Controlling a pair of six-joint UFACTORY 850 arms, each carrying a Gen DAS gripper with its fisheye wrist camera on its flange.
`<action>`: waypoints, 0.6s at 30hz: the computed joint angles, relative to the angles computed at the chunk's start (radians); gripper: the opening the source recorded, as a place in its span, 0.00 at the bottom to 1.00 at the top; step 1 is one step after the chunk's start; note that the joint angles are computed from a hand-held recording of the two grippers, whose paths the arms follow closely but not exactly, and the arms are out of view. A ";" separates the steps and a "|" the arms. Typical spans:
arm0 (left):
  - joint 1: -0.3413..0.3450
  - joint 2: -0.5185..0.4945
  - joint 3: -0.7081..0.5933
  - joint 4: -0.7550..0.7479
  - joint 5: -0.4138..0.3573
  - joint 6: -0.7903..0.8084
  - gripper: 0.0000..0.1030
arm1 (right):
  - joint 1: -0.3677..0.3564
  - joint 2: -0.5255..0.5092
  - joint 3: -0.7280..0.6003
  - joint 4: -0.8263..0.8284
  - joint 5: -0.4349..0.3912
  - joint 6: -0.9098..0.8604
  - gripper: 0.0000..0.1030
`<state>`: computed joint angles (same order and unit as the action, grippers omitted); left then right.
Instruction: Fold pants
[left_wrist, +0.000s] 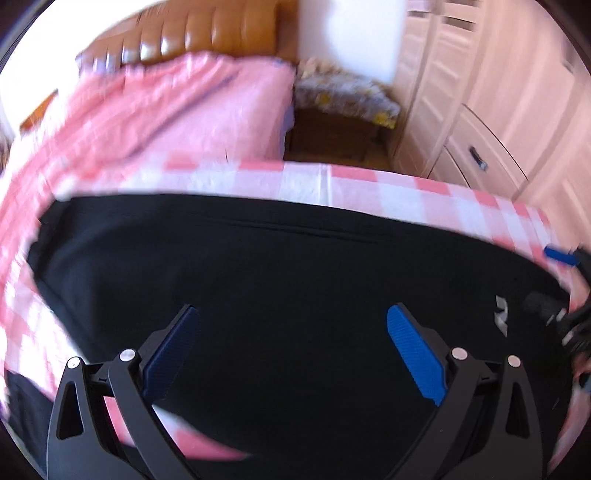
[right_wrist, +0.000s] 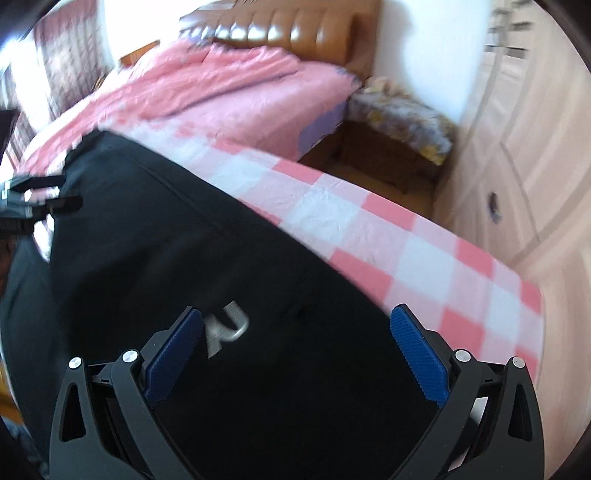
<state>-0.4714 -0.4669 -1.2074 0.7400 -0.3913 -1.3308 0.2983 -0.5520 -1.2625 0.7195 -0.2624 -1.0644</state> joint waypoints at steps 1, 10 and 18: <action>0.018 -0.014 -0.013 -0.069 0.017 0.038 0.98 | -0.002 -0.050 -0.060 -0.084 -0.047 0.047 0.96; 0.086 -0.174 -0.201 -0.494 -0.021 0.332 0.59 | -0.045 -0.169 -0.212 0.030 -0.247 -0.140 0.91; 0.093 -0.208 -0.265 -0.541 0.001 0.260 0.87 | -0.038 -0.004 -0.009 0.281 -0.160 -0.483 0.17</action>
<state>-0.3784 -0.6752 -1.4720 0.1995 -0.3905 -1.0709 0.2607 -0.5564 -1.2718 1.0006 -0.4224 -1.5472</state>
